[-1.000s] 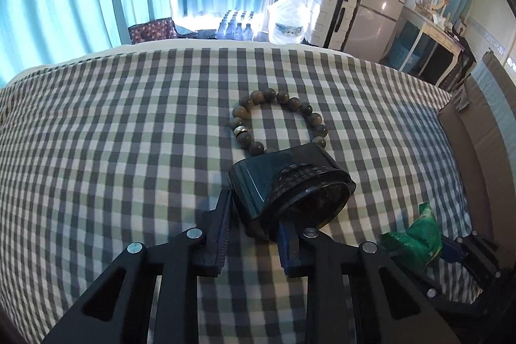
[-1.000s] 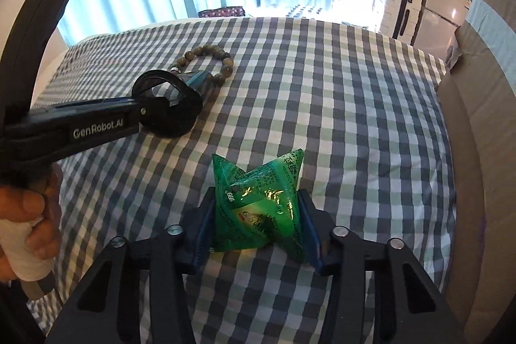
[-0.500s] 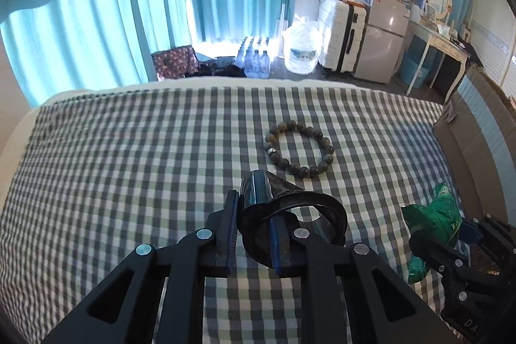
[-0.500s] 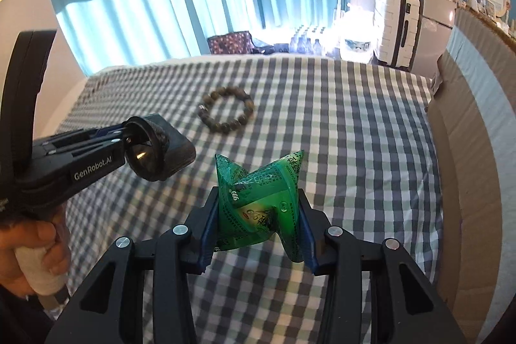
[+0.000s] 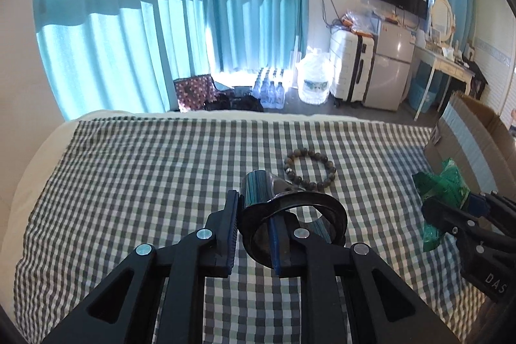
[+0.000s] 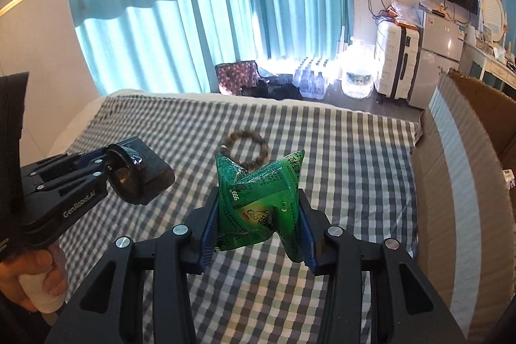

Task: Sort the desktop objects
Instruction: 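Carry the green packet and black case with both grippers over the cardboard box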

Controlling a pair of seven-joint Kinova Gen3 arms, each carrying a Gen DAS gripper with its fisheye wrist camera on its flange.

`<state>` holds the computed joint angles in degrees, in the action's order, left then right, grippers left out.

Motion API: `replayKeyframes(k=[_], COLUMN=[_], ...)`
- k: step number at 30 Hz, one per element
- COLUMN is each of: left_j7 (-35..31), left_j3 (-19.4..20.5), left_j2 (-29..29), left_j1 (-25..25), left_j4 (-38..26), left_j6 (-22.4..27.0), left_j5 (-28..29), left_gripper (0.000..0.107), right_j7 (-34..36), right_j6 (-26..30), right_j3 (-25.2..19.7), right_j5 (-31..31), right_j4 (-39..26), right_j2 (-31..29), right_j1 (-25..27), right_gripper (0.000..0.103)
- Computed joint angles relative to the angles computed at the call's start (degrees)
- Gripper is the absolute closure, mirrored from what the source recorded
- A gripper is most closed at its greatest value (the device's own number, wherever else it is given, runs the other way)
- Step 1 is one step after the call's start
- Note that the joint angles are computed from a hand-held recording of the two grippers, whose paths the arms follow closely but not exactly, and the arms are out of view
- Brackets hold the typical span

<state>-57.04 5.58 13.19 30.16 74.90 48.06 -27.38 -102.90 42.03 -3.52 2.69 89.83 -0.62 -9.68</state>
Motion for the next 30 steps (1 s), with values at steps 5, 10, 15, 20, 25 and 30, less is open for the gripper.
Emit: replayKeyframes(k=[5,10,15,20,25,30], left_j7=[2.55,3.63,4.29,8.17,11.00,14.18], left_j3=[0.11,1.04,1.56,1.62,2.30,3.22], left_j2=[-2.58,-2.78,-2.91,-3.43,-3.89,-4.44], left_j1=[0.97,1.08,2.07,3.98,4.79,6.17], left_j4=[1.97,1.17,-0.01,-0.48,-1.43,-1.99], left_j6=[-1.36,-0.57,0.51,2.29,4.51,6.85], left_j5=[-3.08,-3.89,-5.39,-9.21,-10.75,-12.97], left_gripper=[0.091,0.091,0.091,0.091,0.091,0.091], right_j7=[-0.29,-1.96,-2.98,-4.17,-2.78,1.91], right_j6=[-0.22,-0.21,-0.31,-0.36,-0.10,-0.18], right_j3=[-0.53,-1.65,-2.47,-3.19,-2.28,0.21], right_j5=[0.20,2.09,3.81,4.94,4.34,0.72], right_j4=[0.68,1.16,1.69,1.90,1.93,2.18], right_j2=[-2.55,-5.32,-7.83,-9.10,-10.87,-12.07], right_j1=[-0.38,-0.36,-0.19,0.37,0.72,1.10], right_gripper=[0.061,0.061,0.061,0.061,0.061,0.061])
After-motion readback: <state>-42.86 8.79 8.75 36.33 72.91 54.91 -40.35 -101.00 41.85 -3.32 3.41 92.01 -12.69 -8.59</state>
